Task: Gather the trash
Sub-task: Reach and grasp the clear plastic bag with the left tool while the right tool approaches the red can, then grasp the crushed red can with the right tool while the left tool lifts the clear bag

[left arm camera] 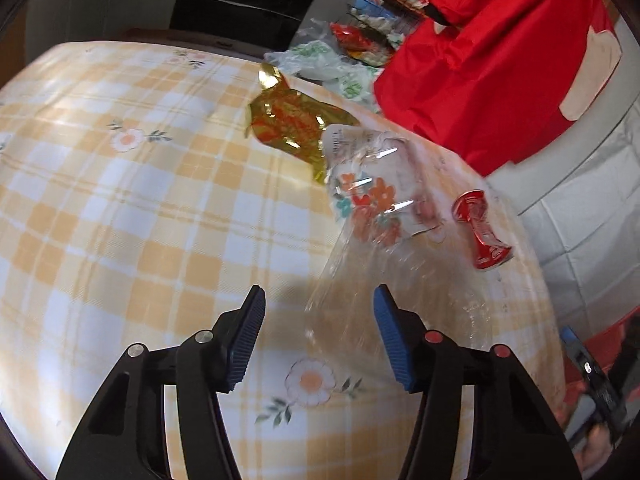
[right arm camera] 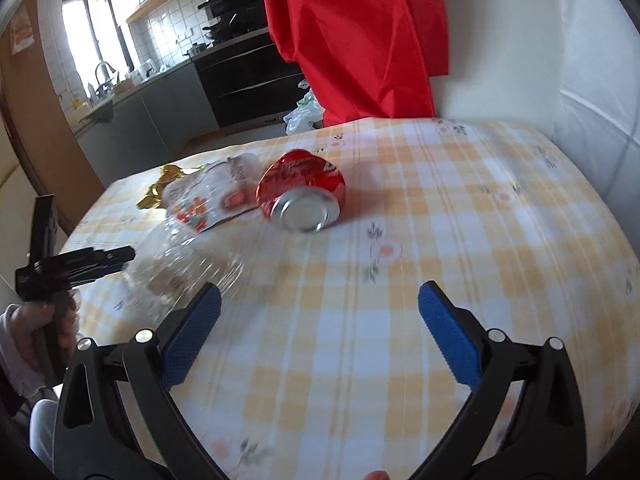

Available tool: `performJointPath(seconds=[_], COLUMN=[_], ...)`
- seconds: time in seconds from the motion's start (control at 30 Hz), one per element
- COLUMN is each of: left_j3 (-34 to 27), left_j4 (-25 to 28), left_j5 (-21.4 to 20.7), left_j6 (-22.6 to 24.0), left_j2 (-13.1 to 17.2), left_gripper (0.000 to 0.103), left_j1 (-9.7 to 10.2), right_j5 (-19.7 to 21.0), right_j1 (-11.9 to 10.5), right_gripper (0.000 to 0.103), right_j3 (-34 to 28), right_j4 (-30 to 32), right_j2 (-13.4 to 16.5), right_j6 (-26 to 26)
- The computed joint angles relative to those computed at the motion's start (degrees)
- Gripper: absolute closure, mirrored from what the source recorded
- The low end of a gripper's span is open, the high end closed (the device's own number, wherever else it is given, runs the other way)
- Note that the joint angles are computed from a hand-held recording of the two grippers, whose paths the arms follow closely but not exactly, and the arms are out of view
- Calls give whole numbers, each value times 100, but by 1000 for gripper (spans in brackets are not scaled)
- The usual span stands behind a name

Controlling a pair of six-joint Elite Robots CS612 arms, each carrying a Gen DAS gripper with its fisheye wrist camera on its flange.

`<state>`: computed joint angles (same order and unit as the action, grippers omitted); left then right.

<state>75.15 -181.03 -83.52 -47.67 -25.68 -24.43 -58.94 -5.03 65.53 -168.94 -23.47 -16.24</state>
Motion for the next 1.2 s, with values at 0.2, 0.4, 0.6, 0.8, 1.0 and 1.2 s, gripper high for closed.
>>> performJointPath(seconds=[0.2, 0.4, 0.6, 0.8, 1.0, 1.2], left_j3=[-168, -96, 256, 678, 943, 1211], left_j4=[136, 64, -321, -569, -660, -919], left_j5=[-114, -211, -276, -153, -27, 50], left_j6=[516, 728, 708, 780, 938, 860], left_j2=[99, 75, -70, -266, -403, -516], left_gripper=[66, 84, 87, 87, 87, 88], left_j1=[3, -1, -7, -52, -107, -172], right_j5=[-94, -363, -563, -915, -720, -281], right_j1=[167, 407, 516, 598, 621, 586], right_gripper=[6, 6, 6, 6, 23, 46], right_j3=[-1077, -2353, -4023, -5925, -4732, -3516], right_j4=[568, 1247, 2270, 4163, 3773, 3329], right_j2=[503, 1107, 1869, 2746, 2183, 1555], right_j6=[-148, -317, 79, -204, -588, -854])
